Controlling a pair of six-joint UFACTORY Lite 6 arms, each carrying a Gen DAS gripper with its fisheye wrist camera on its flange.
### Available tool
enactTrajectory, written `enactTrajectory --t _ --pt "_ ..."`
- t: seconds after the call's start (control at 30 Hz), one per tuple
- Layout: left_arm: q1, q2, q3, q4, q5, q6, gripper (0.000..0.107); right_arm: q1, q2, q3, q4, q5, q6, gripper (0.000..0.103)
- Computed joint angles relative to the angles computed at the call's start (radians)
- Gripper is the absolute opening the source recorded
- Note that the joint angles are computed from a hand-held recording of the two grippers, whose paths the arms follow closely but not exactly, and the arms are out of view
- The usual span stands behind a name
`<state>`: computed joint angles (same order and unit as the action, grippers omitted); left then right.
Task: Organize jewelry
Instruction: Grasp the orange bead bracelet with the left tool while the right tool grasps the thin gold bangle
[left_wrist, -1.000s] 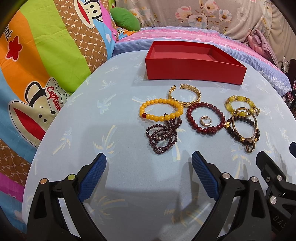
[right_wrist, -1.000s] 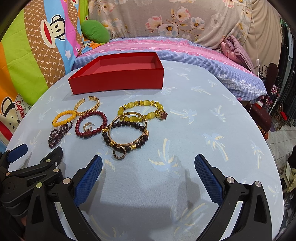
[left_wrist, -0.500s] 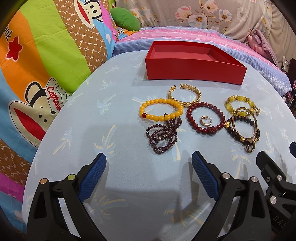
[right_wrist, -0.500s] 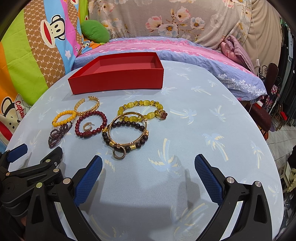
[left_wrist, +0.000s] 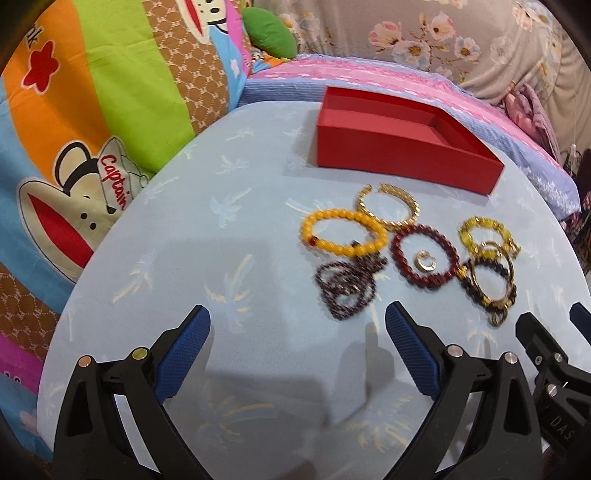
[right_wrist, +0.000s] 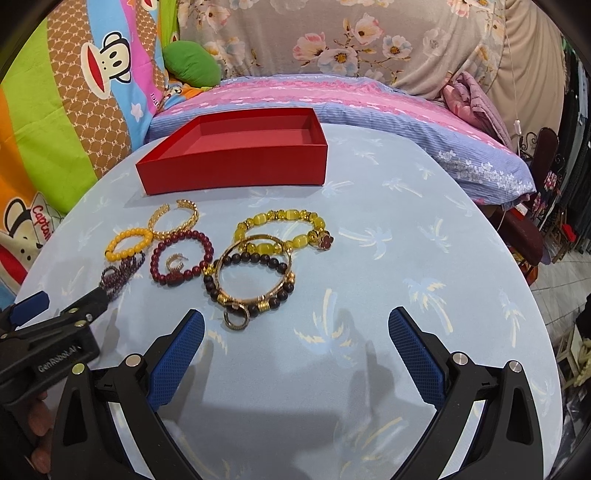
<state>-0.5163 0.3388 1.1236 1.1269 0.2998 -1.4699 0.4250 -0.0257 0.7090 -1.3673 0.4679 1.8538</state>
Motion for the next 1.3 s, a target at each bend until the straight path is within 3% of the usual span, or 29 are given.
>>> enactTrajectory --t 0.23,0.5,0.8,1.0,1.3 --pt "0.063 0.019 0.033 -0.087 -0.023 0.104 0.092 -0.088 0.113 0.118 0.049 -0.117 -0.077 0.096" --pt "0.039 0.077 0.114 -0.103 -0.014 0.152 0.093 -0.102 0.241 0.257 0.111 -0.147 -0.171 0.096" --pt "0.06 0.142 0.19 -0.208 -0.003 0.254 0.093 -0.116 0.347 0.346 0.229 -0.157 -0.309 0.073" --pt "0.059 0.158 0.208 -0.255 -0.007 0.304 0.093 -0.114 0.346 0.334 0.146 -0.192 -0.242 0.058" --pt "0.049 0.201 0.262 -0.358 -0.006 0.422 0.093 -0.134 0.268 0.265 0.059 -0.204 -0.149 0.057"
